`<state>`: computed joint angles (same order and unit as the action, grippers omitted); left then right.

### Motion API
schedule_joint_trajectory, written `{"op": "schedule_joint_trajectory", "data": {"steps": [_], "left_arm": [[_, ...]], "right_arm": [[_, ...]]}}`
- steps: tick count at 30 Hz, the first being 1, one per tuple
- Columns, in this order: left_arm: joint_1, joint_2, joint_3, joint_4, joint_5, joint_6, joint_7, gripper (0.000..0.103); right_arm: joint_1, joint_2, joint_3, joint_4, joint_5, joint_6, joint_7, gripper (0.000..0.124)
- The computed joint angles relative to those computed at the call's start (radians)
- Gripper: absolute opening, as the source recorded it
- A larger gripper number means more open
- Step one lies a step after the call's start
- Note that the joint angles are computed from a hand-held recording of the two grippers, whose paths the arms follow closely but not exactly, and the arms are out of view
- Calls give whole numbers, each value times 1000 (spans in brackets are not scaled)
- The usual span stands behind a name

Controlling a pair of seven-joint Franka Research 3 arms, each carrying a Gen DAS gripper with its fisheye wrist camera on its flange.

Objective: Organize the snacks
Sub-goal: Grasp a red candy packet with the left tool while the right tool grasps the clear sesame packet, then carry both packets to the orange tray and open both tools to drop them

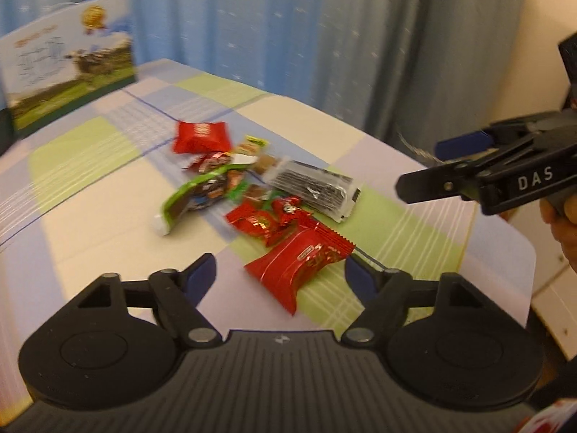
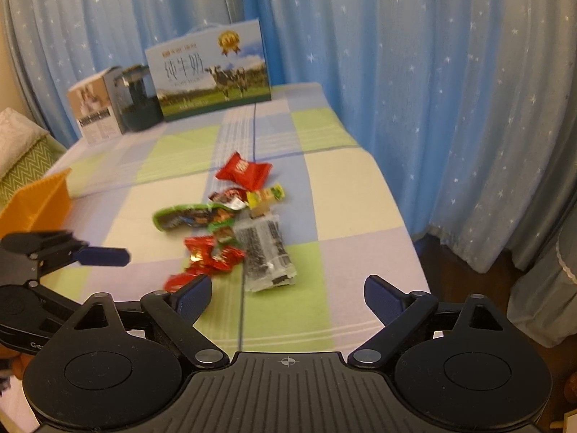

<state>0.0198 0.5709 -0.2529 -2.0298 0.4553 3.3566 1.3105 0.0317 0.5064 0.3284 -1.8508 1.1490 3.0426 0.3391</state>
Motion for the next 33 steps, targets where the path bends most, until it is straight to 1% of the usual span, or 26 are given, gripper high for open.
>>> {"op": "schedule_joint_trajectory", "data": {"steps": [1, 2, 4, 5, 6, 7, 9, 10, 11, 13, 14, 15, 16, 17, 18, 19, 20, 21, 22, 25, 27, 28, 29, 30, 32, 33], "left_arm": [[43, 30, -46, 28, 28, -11, 16, 68], [67, 54, -72, 50, 44, -19, 30, 64], [125, 94, -140, 90, 69, -61, 64, 56], [148, 112, -169, 107, 73, -89, 87, 48], [161, 123, -187, 118, 67, -114, 108, 37], [154, 122, -181, 121, 56, -129, 120, 32], [154, 101, -175, 94, 26, -127, 130, 28], [149, 79, -166, 69, 2, -123, 121, 27], [115, 46, -124, 36, -22, -106, 100, 27], [14, -23, -6, -39, -64, -54, 48, 27], [-32, -51, 46, -73, -86, -35, 22, 27], [-100, -82, 117, -109, -118, -22, -7, 27], [-170, -100, 187, -133, -148, -13, -24, 27], [-234, -113, 251, -155, -174, 2, -33, 27], [-302, -123, 316, -176, -210, 11, -38, 27], [-347, -128, 357, -191, -240, 15, -40, 27], [-374, -131, 382, -202, -266, 18, -42, 27], [-391, -132, 396, -211, -286, 22, -42, 27], [-399, -134, 402, -218, -301, 25, -42, 27], [-425, -137, 419, -235, -348, 45, -27, 27], [-454, -136, 441, -239, -382, 55, -8, 28], [-462, -134, 444, -240, -397, 60, 0, 29], [-468, -132, 447, -239, -414, 67, 8, 32], [-487, -129, 462, -240, -437, 73, 20, 35], [-522, -123, 488, -235, -482, 77, 46, 35], [-525, -119, 489, -234, -497, 87, 55, 35]], "right_arm": [[11, 15, -13, 13, -17, 0, 18, 92], [19, 28, -22, 23, -35, 3, 35, 92], [22, 50, -27, 42, -68, 4, 66, 92], [21, 60, -27, 50, -85, 4, 78, 92], [23, 69, -29, 58, -106, 3, 93, 92], [23, 79, -27, 67, -125, 5, 105, 92], [14, 96, -15, 81, -157, 3, 121, 92], [2, 104, 0, 88, -165, 5, 117, 92], [-7, 113, 14, 96, -175, 5, 113, 92], [-21, 134, 41, 118, -192, 5, 101, 91], [-24, 145, 51, 130, -202, 5, 95, 89], [-22, 157, 54, 145, -219, 2, 94, 85], [-16, 168, 53, 159, -238, -2, 96, 77], [-1, 182, 44, 177, -263, -3, 106, 72], [20, 195, 25, 194, -294, -3, 125, 70], [41, 207, 5, 209, -326, -4, 149, 67], [64, 218, -19, 224, -359, -5, 180, 61], [83, 229, -41, 238, -387, -11, 211, 59], [98, 241, -59, 253, -413, -20, 242, 55], [131, 271, -106, 290, -485, -52, 323, 50], [119, 276, -91, 290, -505, -45, 342, 42], [115, 269, -88, 279, -513, -41, 359, 40], [104, 259, -77, 265, -517, -37, 370, 40], [94, 250, -67, 246, -521, -26, 377, 39], [83, 221, -57, 193, -531, 5, 395, 39], [68, 210, -41, 166, -531, 23, 396, 39]]}}
